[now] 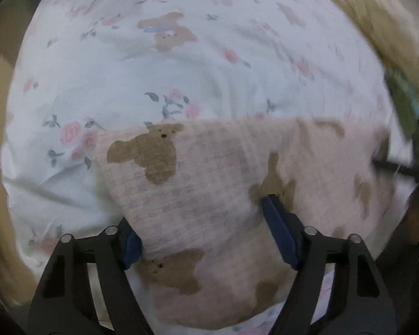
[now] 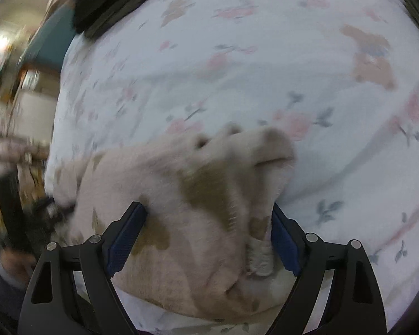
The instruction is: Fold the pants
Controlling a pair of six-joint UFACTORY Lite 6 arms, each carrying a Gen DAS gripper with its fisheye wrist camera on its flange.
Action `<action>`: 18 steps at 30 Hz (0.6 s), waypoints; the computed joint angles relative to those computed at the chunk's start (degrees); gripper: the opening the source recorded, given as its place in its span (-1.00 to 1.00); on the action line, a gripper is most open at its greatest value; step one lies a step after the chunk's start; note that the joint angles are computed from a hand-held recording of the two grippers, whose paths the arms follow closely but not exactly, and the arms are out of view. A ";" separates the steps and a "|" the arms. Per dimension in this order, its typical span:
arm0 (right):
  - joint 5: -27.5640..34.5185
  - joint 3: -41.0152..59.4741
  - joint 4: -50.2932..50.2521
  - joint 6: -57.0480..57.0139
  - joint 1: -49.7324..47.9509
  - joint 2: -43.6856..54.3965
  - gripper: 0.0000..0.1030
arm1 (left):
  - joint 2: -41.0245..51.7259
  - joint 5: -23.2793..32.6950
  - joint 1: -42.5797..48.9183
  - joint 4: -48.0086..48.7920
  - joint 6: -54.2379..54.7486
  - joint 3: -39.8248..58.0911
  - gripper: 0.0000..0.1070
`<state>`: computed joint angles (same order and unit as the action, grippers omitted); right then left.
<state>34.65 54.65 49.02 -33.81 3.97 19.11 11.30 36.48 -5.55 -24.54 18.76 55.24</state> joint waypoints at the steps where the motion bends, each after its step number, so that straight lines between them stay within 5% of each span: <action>1: -1.48 -0.20 -1.09 0.56 1.59 -0.30 0.37 | 0.49 1.11 1.09 -2.43 0.97 0.66 0.12; 2: -2.77 -0.89 -1.24 0.76 2.21 -1.02 0.20 | 0.68 2.31 1.80 -4.90 2.67 1.04 -0.29; 3: -3.33 -0.77 -0.78 0.52 2.63 -0.85 -0.18 | 0.68 3.43 1.75 -5.49 3.13 1.55 -0.66; 4: -3.22 -0.26 -0.21 0.00 3.22 -0.35 -0.60 | 0.65 4.06 1.35 -4.97 3.77 2.10 -0.74; 10: -5.26 -0.32 -0.78 1.30 6.61 -2.83 -0.77 | -2.16 3.85 -0.02 1.35 0.39 2.06 -0.84; 18: -2.91 -2.70 10.48 -8.86 3.47 -14.21 -0.78 | -12.50 12.34 8.43 -5.82 8.44 5.32 -0.84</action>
